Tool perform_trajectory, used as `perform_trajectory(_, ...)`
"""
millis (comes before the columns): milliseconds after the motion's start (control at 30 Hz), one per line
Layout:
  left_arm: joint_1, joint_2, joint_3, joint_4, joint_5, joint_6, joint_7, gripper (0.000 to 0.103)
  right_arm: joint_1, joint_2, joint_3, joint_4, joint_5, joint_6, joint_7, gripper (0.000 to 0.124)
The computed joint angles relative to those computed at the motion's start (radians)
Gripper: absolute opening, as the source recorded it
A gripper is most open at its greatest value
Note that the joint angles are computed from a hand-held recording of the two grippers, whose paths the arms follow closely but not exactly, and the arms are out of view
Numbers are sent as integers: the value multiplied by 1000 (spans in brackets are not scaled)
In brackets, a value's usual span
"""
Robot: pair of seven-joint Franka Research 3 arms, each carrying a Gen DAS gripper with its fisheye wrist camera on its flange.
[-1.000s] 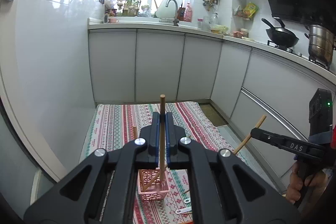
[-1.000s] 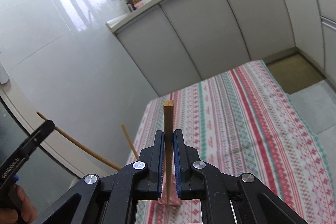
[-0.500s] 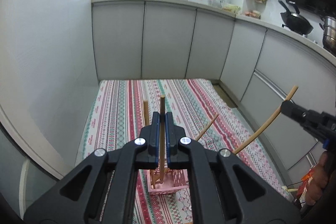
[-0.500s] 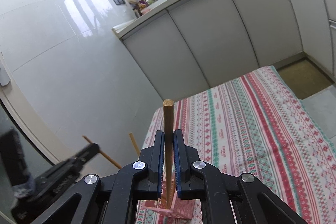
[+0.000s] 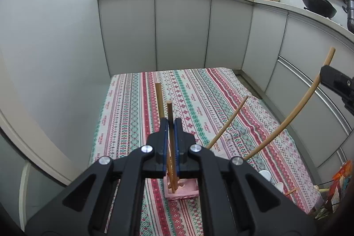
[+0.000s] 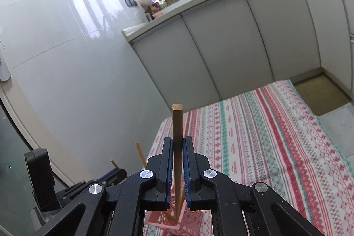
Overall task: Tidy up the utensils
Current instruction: 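Carry the chopstick upright with the right tool over the pink basket, then lower the chopstick into the basket and open the right tool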
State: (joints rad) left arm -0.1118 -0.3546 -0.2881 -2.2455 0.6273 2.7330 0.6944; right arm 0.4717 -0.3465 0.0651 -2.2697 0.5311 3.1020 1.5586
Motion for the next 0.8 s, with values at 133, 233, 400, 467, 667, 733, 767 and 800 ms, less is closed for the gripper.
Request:
perform_trajectory(133,7,-16,-17,2,31,-18,-14,15,4,7,-1,6,-4,13,-5,7)
perform_trajectory(233,17,-39,-34,-1,62,-44,-41,29,21,12,-11,9,3,31,-18,7)
perform_trajectory(400,3,-68,-26,-11,52,-85,-40,42,66,18,-42,14,30,60,-51,7)
perform_trajectory(467,-1,-74,-26,-11,44,-107,-37,51,79,23,-50,20,38,62,-62,7)
perform_trajectory(667,-18,-101,-9,-30,2,-168,-15,63,27,54,9,41,1,38,-47,7)
perform_trajectory(733,-21,-107,-3,-36,-11,-176,-7,63,-82,71,108,51,-99,18,27,7)
perform_trajectory(767,-22,-113,2,-42,-20,-180,-2,63,-110,74,133,51,-136,14,54,7)
perform_trajectory(800,-22,-115,5,-45,-26,-181,0,63,-160,81,178,56,-194,3,99,7)
